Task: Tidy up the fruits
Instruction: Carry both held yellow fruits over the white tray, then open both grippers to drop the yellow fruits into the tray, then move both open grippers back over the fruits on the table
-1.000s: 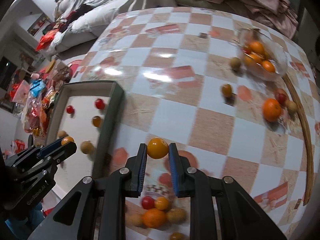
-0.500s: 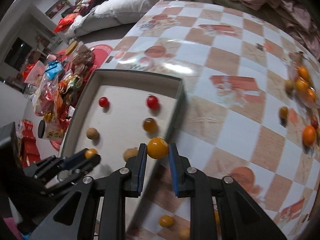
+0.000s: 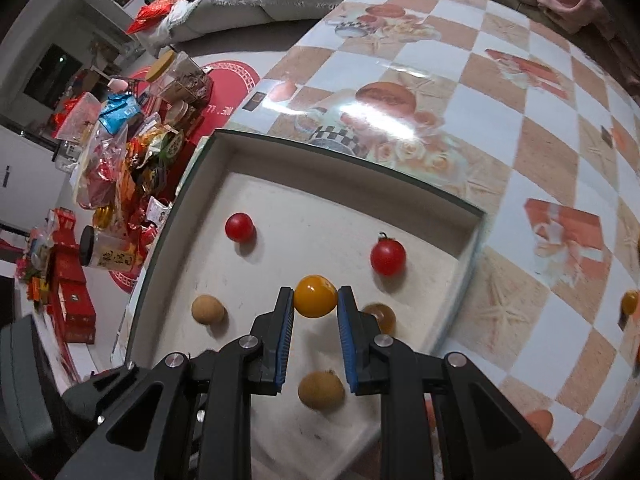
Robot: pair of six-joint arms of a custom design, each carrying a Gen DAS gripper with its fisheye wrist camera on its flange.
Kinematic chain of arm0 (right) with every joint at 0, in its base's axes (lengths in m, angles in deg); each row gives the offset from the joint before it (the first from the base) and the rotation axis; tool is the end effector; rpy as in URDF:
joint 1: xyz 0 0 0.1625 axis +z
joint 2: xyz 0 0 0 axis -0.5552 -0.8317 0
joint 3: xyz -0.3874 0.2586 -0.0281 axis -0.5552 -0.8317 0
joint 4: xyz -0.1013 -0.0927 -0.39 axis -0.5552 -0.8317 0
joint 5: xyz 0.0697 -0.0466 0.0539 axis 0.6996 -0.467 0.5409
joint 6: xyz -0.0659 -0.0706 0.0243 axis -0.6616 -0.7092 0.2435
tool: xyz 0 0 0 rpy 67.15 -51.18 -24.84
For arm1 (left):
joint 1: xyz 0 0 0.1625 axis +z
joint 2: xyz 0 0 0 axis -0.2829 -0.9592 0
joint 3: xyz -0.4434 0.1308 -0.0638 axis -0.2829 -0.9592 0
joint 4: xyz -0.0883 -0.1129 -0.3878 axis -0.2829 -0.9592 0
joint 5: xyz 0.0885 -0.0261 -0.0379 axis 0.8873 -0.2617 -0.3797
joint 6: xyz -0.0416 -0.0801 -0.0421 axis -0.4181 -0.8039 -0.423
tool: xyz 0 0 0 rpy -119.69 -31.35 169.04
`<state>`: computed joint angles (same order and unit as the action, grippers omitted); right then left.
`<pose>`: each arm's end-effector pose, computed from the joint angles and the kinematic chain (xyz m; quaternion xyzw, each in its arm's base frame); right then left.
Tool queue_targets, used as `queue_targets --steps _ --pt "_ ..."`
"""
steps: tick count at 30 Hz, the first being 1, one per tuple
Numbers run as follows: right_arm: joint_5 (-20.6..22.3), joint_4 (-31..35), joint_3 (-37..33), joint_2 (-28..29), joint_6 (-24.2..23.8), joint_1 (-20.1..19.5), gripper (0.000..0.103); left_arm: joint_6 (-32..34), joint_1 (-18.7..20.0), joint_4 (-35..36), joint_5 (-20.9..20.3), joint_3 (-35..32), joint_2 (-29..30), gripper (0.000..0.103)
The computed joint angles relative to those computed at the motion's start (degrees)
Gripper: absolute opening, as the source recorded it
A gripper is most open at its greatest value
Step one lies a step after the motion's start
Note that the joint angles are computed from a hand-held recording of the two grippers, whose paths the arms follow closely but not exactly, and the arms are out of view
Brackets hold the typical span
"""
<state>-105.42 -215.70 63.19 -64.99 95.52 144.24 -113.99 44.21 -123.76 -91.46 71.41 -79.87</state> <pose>0.2061 -0.3219 0.1083 -0.0497 -0.9586 0.1443 0.2403 -0.1875 -0.2982 0.1067 0.2774 0.9109 -0.0190 0.3050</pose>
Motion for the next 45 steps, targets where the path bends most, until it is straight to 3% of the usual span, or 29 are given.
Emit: queue_targets --steps 17,20,25,27,28,30,35,37,38,45 --pt "-2.06 4.55 -2.41 3.16 0.07 -0.49 0.025 1.16 -2.0 -0.91 0.79 1.62 -0.96 0.023" --pt "-1.22 4.11 -2.65 3.53 0.25 -0.61 0.03 1.72 -2.35 -0.63 0.63 1.75 -1.19 0.023" --pt "-1.38 3.88 -3.0 4.26 0.29 -0.27 0.048 2.55 -2.62 -0.41 0.15 1.94 -1.56 0.023" --pt "-0.9 3.33 -2.88 4.26 0.01 -0.27 0.05 2.93 -2.7 -0.43 -0.1 2.13 -1.83 0.048" --pt "-0.77 3.25 -2.8 4.13 -0.07 -0.34 0.051 2.65 -3.21 -0.98 0.43 2.62 -2.42 0.072" --pt "0.06 2.37 -2.48 3.84 -0.16 -0.59 0.052 2.64 -4.8 -2.64 2.12 3.83 -3.57 0.074" --pt "2.06 -0.23 -1.37 2.24 -0.13 -1.0 0.059 3.39 -4.77 0.47 1.51 2.53 -3.56 0.074" --pt "3.74 -2.11 -0.66 1.23 -0.1 -1.2 0.075 3.34 -5.16 1.55 1.4 2.22 -4.01 0.074" --pt "4.51 -3.54 -0.15 0.62 -0.11 -1.16 0.078 3.46 -5.34 1.99 1.33 2.12 -4.25 0.074" --pt "2.39 -5.39 3.0 -6.79 2.98 1.65 0.079 4.01 -7.02 3.75 0.86 0.57 -3.81 0.074"
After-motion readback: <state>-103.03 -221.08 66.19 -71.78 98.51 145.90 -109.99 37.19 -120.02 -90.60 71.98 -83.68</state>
